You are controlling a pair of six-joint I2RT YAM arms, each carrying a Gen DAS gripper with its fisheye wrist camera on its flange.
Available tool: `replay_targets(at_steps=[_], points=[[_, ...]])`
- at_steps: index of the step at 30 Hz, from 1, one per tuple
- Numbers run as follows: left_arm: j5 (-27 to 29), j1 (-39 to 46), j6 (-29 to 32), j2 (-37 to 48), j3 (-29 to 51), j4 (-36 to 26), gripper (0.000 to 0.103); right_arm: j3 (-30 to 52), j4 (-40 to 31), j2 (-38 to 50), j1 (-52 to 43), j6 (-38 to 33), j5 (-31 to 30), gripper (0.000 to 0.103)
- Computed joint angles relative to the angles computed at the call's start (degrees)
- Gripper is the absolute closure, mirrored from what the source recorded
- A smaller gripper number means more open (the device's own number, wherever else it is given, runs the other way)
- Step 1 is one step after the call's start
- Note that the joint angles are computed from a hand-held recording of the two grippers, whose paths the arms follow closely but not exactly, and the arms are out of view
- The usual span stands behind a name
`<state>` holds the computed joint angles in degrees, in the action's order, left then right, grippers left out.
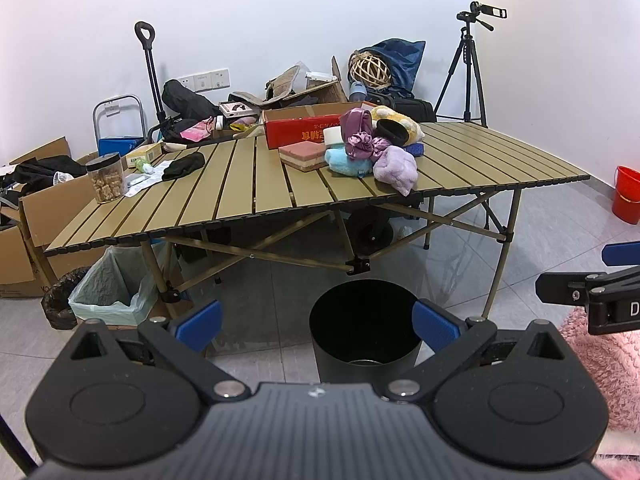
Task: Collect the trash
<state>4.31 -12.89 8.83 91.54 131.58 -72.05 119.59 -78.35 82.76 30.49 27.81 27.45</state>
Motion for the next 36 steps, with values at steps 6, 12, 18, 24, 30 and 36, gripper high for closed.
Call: replay_targets(at_steps=[6,12,18,24,30,36], points=[[-0.1,-0.1,-0.1,-0.1,-0.2,0.1,0.0,-0.2,0.2,-0.1,0.0,0.0,0.0,0.0],[0.0,0.0,0.0,-0.1,-0.1,0.1,0.0,-0.5,0.4,-0.2,0.0,-0.1,0.0,0.0],[-0.1,-0.1,-0.1,-0.3,-0.6,0.4,0.0,-0.7,0.5,-0.3,0.1,0.1,0.1,0.0],[0.0,0.0,0.0,0.4,0.9,-0.5,0.0,1.2,0.2,0.9,-1.1,-0.8,-0.8,0.0],[-0.4,-0.1,-0.7,2.2,4.2,-2.0,0.0,-0.5,1.6,0.4,-1.1,-0.9,-0.9,0.0],[-1.0,-0.4,-0.9,2.5,3.0,0.0,0.0,0.8,1.7,1.3,-1.9,-1.6,-1.6,0.0]])
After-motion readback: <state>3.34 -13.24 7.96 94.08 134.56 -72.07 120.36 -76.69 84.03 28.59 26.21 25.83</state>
